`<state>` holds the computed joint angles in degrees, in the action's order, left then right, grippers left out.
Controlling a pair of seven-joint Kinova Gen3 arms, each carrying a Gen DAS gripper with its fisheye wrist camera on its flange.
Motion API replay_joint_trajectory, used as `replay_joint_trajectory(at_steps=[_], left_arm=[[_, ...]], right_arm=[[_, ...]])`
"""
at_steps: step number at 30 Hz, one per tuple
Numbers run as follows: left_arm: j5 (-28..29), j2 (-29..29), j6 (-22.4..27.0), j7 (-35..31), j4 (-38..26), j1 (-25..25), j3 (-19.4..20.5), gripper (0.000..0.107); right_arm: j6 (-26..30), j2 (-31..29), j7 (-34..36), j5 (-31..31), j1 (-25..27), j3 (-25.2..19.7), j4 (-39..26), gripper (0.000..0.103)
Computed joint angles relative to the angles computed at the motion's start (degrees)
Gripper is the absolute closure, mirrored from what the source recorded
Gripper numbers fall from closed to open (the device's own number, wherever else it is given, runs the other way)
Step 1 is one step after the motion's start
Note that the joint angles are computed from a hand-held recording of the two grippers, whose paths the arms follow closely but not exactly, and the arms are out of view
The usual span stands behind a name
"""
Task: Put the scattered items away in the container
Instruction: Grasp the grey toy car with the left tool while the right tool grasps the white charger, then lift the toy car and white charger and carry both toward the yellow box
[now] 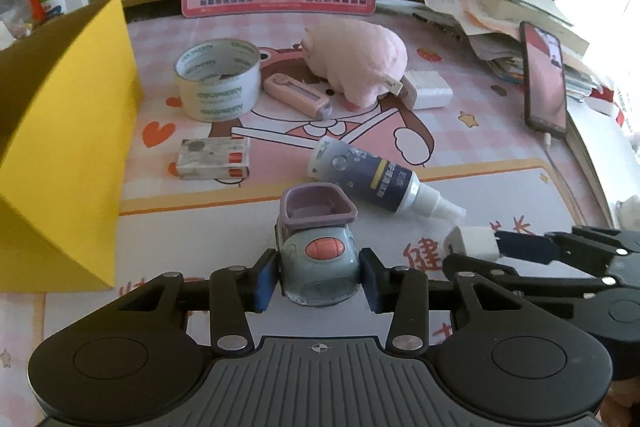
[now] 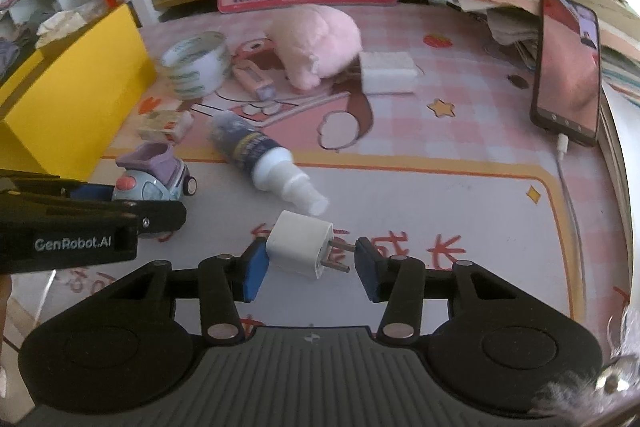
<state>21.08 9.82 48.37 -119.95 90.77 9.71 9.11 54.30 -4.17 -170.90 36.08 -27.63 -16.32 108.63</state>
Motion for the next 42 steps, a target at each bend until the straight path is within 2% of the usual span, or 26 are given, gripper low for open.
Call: replay_joint_trajectory(at_steps=[11, 16, 21, 27, 32, 37, 42], left_arm=[[9.7, -4.8, 3.5, -11.1, 5.1, -6.6, -3.3, 0.066], [15.4, -6.1, 7.6, -19.6, 6.4, -10.9, -6.2, 0.066], [20.0, -6.3, 13.8, -28.9, 6.3, -15.9, -9.2, 0.066], [23.1, -6.1, 22.3, -38.2, 5.3, -22.8, -12.9, 0.066], [24.0, -4.5, 27.3, -42.8, 3.3, -28.2, -14.9, 0.066], [24.8, -2.7, 30.6, -47.2, 1.2, -33.2, -15.8, 0.066], [25.7, -1.1, 31.9, -49.4, -0.9, -36.9, -15.9, 0.066]], right_arm=[[6.4, 3.0, -5.3, 4.7, -5.9, -2.8, -4.0, 0.058], [12.8, 6.1, -9.6, 7.5, -11.3, -3.3, -8.1, 0.058], [20.6, 10.5, -14.6, 9.9, -18.5, -2.9, -13.9, 0.058], [27.8, 16.9, -17.8, 11.3, -27.4, -0.9, -22.5, 0.058], [31.2, 22.2, -18.4, 12.0, -33.3, 2.0, -29.8, 0.058], [32.6, 26.8, -16.8, 12.6, -37.7, 5.4, -36.8, 0.058], [32.8, 30.7, -12.7, 12.5, -40.4, 8.8, -43.3, 0.058]])
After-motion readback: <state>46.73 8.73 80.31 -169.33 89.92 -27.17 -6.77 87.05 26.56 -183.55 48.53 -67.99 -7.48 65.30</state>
